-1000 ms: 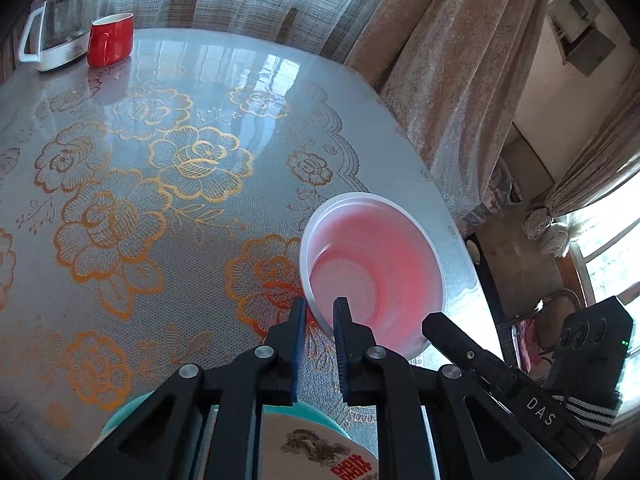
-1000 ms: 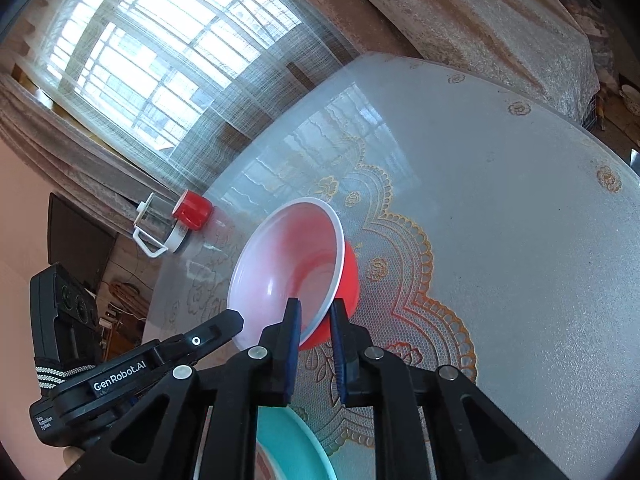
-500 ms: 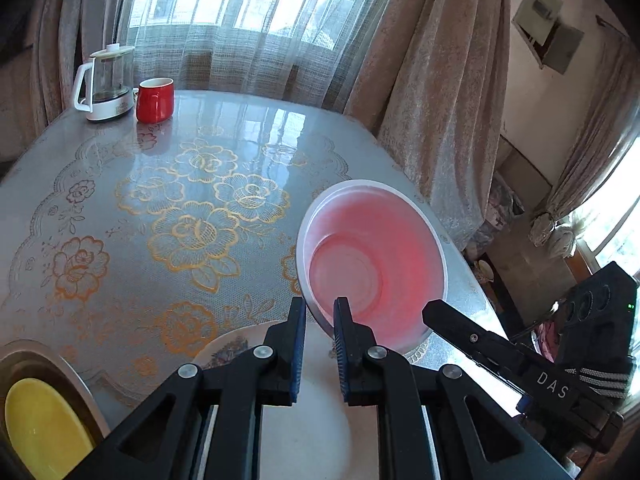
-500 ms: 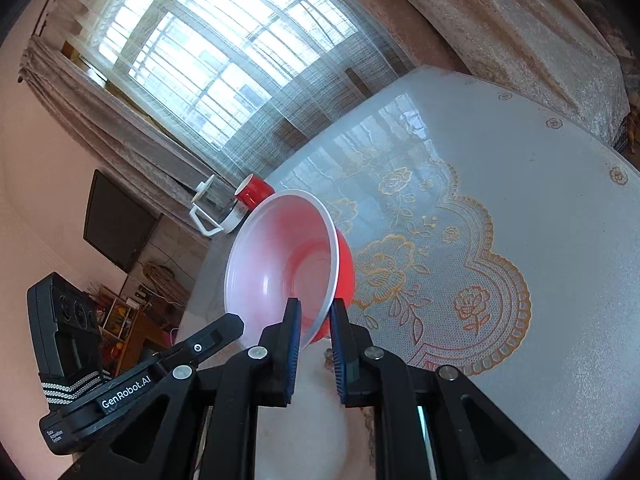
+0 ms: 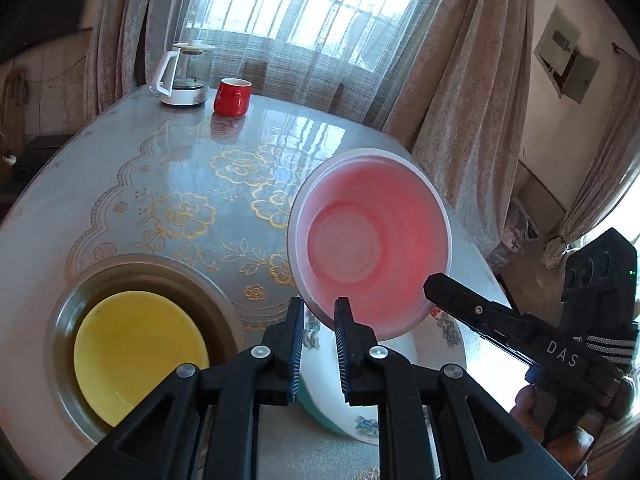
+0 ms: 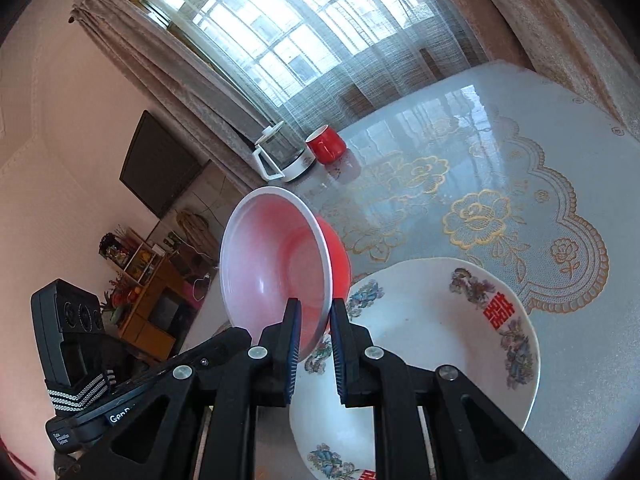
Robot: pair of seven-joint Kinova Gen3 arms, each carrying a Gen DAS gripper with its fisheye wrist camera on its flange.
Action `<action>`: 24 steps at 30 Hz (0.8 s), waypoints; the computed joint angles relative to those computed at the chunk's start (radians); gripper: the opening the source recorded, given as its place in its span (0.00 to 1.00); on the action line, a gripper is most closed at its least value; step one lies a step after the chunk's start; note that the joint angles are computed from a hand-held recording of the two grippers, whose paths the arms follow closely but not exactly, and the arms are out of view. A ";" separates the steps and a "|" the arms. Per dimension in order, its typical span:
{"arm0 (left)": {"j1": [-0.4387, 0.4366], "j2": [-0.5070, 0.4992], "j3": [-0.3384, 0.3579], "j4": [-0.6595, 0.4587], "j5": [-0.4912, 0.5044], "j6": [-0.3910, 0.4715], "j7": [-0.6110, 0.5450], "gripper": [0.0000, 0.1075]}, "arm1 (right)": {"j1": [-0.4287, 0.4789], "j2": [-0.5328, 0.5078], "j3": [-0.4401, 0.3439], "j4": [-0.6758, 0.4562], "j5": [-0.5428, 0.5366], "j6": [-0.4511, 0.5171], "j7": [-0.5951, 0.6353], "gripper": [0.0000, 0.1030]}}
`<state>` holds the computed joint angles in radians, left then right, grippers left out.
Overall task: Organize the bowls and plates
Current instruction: 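Lower the red bowl into the yellow bowl with the left gripper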
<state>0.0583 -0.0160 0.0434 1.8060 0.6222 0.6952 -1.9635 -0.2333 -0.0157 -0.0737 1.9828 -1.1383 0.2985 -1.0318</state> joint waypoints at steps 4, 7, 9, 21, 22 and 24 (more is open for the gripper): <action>-0.043 -0.059 -0.062 0.045 0.047 0.028 -0.057 0.14 | -0.029 0.041 -0.042 -0.042 0.022 0.006 -0.021 0.14; -0.076 -0.094 -0.123 0.073 0.111 0.063 -0.127 0.14 | -0.030 0.070 -0.079 -0.068 -0.012 0.028 0.009 0.14; -0.100 -0.111 -0.157 0.086 0.147 0.094 -0.163 0.14 | -0.020 0.094 -0.107 -0.093 -0.029 0.053 0.026 0.14; -0.206 -0.126 -0.228 0.144 0.180 0.178 -0.227 0.14 | -0.062 0.209 -0.187 -0.206 0.198 0.088 -0.196 0.14; -0.212 -0.120 -0.229 0.145 0.185 0.189 -0.232 0.14 | -0.054 0.214 -0.198 -0.206 0.202 0.094 -0.201 0.15; -0.225 -0.120 -0.226 0.153 0.186 0.201 -0.234 0.14 | -0.046 0.223 -0.209 -0.209 0.216 0.103 -0.221 0.16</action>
<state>-0.1663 -0.1362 -0.1829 1.9594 0.8079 0.8966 -2.1976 -0.2794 0.2071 -0.2823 1.7741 -0.9228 0.4013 -1.2531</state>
